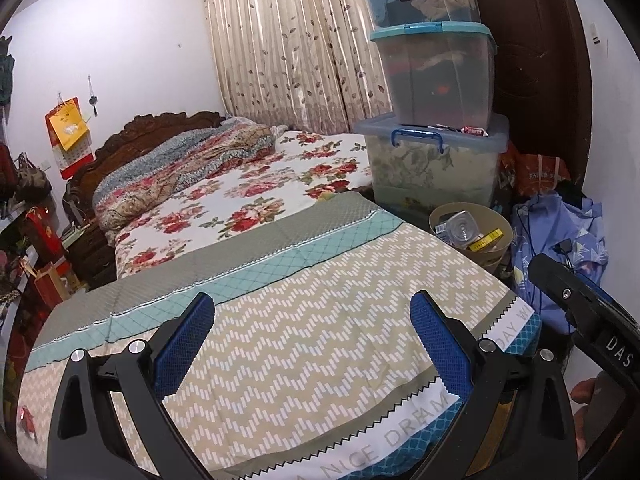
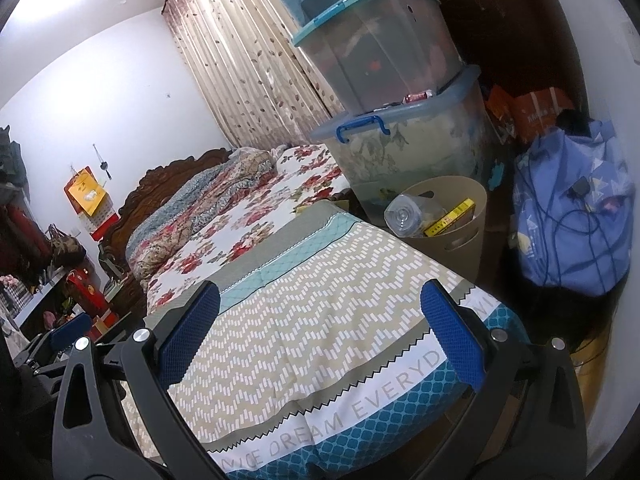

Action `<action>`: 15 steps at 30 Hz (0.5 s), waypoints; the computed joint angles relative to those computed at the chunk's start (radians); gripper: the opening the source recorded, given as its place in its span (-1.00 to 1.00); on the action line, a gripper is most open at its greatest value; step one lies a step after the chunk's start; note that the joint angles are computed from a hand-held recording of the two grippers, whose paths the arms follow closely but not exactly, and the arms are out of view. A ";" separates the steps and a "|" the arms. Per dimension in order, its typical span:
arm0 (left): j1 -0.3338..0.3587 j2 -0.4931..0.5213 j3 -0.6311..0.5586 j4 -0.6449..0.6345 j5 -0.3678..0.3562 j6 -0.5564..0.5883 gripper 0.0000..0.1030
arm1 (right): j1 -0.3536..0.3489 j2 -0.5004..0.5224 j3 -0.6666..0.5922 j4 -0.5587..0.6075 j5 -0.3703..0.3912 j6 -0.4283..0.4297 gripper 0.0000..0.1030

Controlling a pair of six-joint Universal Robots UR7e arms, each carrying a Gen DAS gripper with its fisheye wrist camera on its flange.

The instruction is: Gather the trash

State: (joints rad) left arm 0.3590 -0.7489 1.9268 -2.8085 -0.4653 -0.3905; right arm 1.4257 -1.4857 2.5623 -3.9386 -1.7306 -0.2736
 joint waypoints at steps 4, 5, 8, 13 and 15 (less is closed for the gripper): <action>-0.003 -0.006 0.012 -0.036 0.008 0.006 0.83 | 0.007 0.009 0.001 -0.020 -0.001 -0.010 0.93; -0.003 -0.007 0.013 -0.040 0.010 0.005 0.83 | 0.011 0.014 0.001 -0.029 -0.004 -0.017 0.93; -0.003 -0.010 0.022 -0.058 0.019 0.002 0.83 | 0.025 0.033 0.002 -0.062 -0.016 -0.036 0.93; 0.000 -0.019 0.029 -0.056 0.021 -0.019 0.83 | 0.040 0.051 -0.001 -0.087 -0.022 -0.062 0.93; 0.002 -0.022 0.030 -0.044 0.023 -0.031 0.83 | 0.047 0.061 -0.001 -0.098 -0.028 -0.075 0.93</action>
State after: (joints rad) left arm 0.3613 -0.7705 1.9563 -2.8528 -0.4425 -0.4220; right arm 1.4729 -1.4250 2.5610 -4.0371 -1.7581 -0.3488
